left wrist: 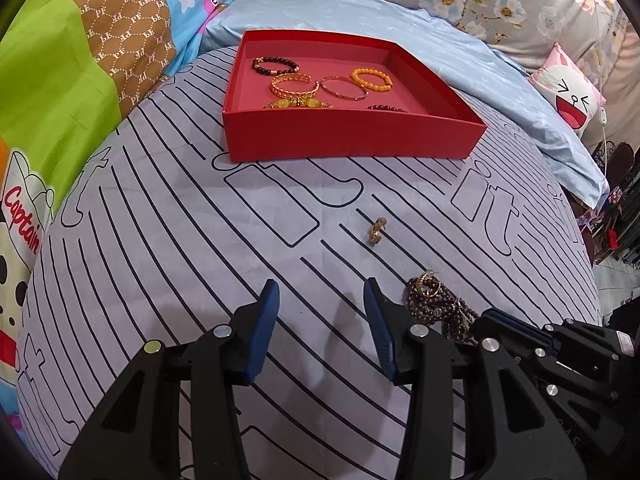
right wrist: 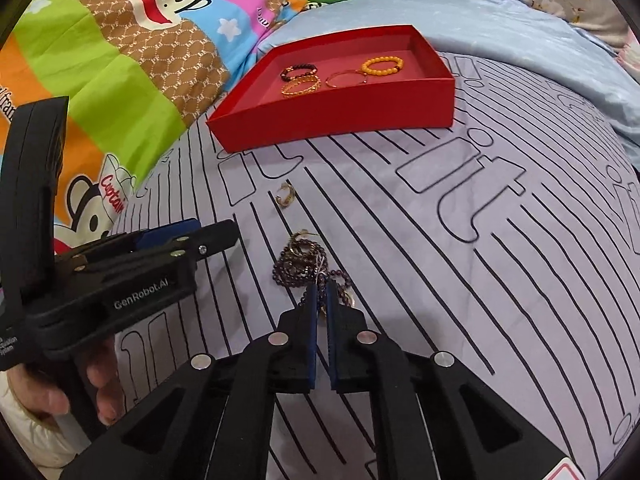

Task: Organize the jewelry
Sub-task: 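Pull a gold ring from the bead tangle with the right tool while the left grasps another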

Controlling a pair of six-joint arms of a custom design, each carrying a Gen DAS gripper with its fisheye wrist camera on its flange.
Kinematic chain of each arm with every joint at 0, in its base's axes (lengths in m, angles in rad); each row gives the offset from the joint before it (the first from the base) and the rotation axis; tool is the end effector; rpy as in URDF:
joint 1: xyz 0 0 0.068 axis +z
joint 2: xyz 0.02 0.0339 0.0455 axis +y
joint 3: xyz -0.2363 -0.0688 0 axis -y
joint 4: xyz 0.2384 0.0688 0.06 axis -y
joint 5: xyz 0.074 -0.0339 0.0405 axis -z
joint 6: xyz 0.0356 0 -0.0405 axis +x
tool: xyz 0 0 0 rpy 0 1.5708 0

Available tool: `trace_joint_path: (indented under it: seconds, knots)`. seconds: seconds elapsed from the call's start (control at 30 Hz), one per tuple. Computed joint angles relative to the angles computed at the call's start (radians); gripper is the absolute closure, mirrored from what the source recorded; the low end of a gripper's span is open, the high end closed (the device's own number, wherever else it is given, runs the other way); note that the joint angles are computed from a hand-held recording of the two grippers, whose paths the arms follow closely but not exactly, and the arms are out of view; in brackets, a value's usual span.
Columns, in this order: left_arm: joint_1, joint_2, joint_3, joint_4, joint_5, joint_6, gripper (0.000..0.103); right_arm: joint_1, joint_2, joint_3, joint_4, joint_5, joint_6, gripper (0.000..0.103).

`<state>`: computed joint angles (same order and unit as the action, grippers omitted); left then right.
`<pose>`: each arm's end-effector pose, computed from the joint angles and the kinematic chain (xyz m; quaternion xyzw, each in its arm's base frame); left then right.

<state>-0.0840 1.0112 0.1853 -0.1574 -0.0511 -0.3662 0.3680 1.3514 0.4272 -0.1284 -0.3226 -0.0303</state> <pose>0.1606 -0.0117 0.0880 -0.1419 0.9463 -0.0408 0.2876 0.1951 0.0873 0.0964 -0.2291 0.9271 0.1955 0.2232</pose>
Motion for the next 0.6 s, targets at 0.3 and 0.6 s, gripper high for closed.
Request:
trace_joint_path:
  seconds: [0.3, 0.6]
  knots:
    - [-0.044, -0.008, -0.007, -0.009, -0.012, -0.019, 0.061, 0.013, 0.060, 0.079, 0.003, -0.021, 0.020, 0.091]
    - [0.049, -0.041, -0.035, -0.028, 0.023, 0.023, 0.061, 0.115, 0.210, 0.156, 0.076, 0.040, 0.052, 0.076]
